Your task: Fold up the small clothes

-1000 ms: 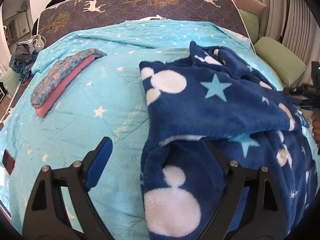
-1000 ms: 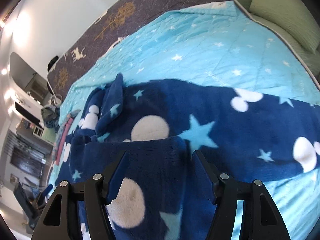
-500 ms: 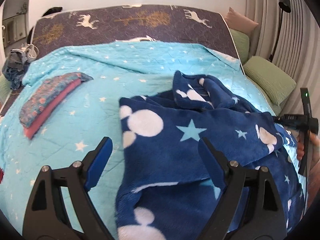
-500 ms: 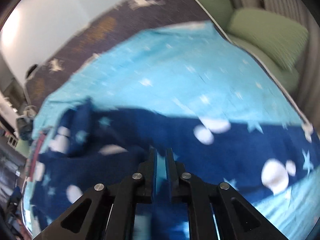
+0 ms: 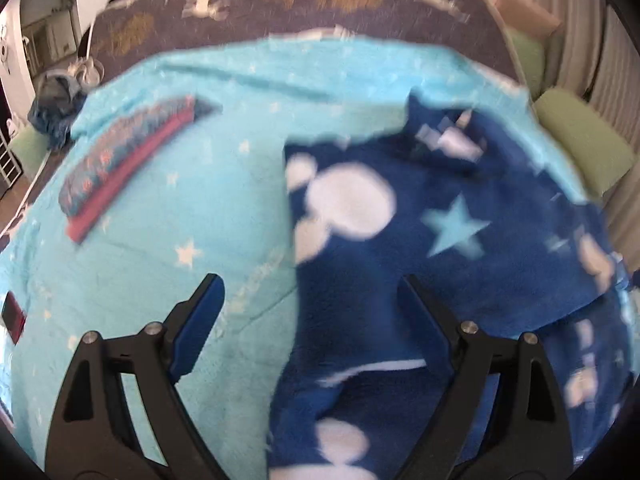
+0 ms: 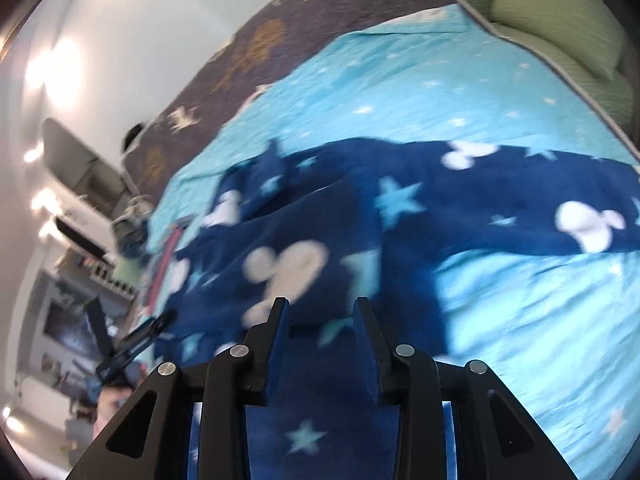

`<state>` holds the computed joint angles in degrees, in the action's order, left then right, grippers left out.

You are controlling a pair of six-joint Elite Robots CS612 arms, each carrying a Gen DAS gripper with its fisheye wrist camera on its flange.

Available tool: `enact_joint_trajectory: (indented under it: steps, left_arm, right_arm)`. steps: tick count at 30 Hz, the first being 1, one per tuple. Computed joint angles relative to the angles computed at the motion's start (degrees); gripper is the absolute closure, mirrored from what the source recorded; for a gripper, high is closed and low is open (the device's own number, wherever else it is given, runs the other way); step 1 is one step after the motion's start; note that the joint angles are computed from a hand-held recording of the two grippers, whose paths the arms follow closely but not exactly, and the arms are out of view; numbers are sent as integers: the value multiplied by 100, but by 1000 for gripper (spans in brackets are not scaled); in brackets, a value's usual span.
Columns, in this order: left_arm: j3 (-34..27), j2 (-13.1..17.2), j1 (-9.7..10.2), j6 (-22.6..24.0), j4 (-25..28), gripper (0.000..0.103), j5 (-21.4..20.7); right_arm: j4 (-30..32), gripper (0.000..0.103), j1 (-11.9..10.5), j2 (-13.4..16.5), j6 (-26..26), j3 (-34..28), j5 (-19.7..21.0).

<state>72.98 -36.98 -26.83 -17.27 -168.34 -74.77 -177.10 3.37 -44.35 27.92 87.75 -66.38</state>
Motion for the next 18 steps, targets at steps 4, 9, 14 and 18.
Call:
enact_joint_trajectory:
  steps: [4,9,14,18]
  left_arm:
    - [-63,-23,-55,264,-440,14,-360]
    - [-733,346,-11,273,501,8,-756]
    - [-1043,663,170,-64,984,0,-1035]
    - [-1059,672,193,-191,1062,0,-1067]
  right_arm:
    - [38,69,127,151,-110,-305,-87]
    - [392,70,147,415,243,-631,-242]
    - [-279,74,-25,522,868,-367,256]
    - [-481,71,-96,335,853,-88,174]
